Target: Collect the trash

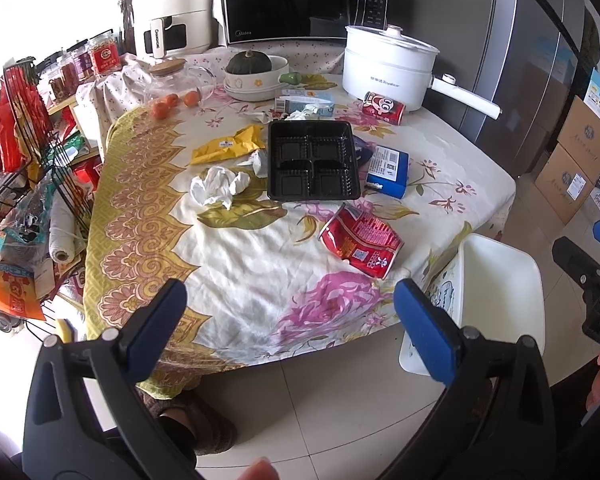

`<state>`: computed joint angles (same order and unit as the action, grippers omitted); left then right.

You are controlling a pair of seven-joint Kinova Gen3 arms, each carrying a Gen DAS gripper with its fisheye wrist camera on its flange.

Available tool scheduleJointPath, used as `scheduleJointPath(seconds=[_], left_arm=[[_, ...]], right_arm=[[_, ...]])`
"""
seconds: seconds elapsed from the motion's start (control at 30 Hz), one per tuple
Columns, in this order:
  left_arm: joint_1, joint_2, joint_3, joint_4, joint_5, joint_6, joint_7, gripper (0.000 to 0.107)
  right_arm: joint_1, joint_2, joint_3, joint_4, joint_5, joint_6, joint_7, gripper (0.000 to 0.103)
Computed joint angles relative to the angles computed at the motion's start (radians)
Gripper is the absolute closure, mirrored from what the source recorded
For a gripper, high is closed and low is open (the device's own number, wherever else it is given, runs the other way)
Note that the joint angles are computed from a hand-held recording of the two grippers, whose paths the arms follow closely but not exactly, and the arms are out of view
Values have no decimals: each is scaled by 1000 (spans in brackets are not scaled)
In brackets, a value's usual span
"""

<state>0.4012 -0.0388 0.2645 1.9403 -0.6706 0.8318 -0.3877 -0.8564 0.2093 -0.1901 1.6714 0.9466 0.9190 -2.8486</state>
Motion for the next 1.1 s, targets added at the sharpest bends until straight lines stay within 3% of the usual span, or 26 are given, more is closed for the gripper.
scheduleJointPath(seconds=[0.73, 1.1], left_arm=[[-10, -20, 7, 35, -4, -23, 9, 5], [10, 19, -4, -19, -6, 4, 3, 5]], right_arm=[[7, -6, -2, 4, 2, 1, -11, 0], [8, -7, -2, 6, 5, 0, -14, 0]])
